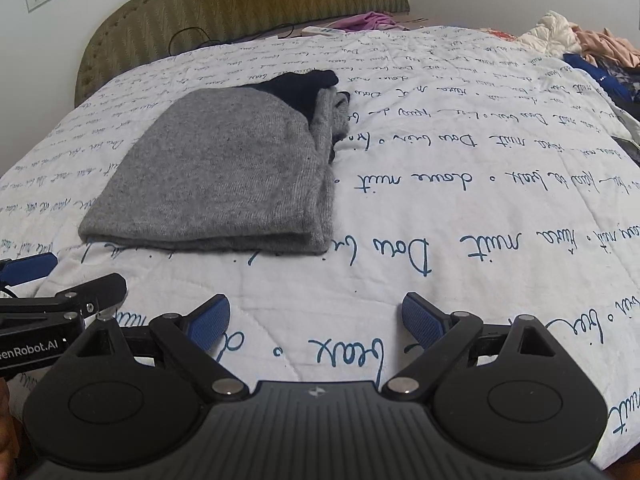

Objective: Fold small clothes

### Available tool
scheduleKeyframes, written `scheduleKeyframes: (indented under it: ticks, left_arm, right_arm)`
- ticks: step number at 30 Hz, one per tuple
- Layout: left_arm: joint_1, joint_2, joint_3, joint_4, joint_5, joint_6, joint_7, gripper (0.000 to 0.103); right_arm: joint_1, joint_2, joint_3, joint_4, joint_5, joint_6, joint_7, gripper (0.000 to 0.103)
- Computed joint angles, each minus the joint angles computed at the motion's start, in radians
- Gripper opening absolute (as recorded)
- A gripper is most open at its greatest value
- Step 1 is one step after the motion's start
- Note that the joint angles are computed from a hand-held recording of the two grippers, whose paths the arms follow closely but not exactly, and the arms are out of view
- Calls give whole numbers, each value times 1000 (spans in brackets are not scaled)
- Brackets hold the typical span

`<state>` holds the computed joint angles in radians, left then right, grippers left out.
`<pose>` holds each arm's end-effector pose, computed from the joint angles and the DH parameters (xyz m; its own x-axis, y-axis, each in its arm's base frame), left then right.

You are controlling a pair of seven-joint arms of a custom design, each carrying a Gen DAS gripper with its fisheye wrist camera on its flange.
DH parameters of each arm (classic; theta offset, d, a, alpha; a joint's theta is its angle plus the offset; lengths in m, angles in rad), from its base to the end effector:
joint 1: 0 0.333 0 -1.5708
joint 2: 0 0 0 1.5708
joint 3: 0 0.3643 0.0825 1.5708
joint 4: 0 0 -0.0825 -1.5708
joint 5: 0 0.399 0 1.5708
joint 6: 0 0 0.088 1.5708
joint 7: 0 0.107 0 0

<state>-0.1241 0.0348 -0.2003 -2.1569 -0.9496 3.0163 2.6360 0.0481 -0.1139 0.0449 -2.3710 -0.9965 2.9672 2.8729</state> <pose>0.5767 -0.1292 0.4960 -0.4605 -0.8875 -0.0202 -0.5567 0.3064 -0.7722 0.5107 0.1056 0.4671 -0.2265 -0.9671 -0.1158 -0.6637 0.2402 -0.7083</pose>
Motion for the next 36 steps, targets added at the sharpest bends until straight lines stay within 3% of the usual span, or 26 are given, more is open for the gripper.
scheduleKeyframes:
  ticks: [3,7,16,19,29,36]
  left_arm:
    - [1,8,19,-8,153,-42,-164,103]
    - [7,13,13,-6,189,-35,-190,103]
    - [14,47,18,33,371,-53,-371,103]
    - [16,60,13,47,402,-51,-399,103]
    - [22,90,12,86,509,-79,-493,103]
    - [36,100,24,153,546,-223,-555,103]
  right_arm:
    - [-10,10,3,2,-41,13,46,97]
    - [-1,20,2,14,-67,-2,70,102]
    - [23,30,-7,40,-82,-59,112,103]
    - [18,39,-21,48,-96,-36,131,103]
    - [48,80,-37,94,-11,-87,-10,103]
    - [67,84,-42,108,185,-121,-192,103]
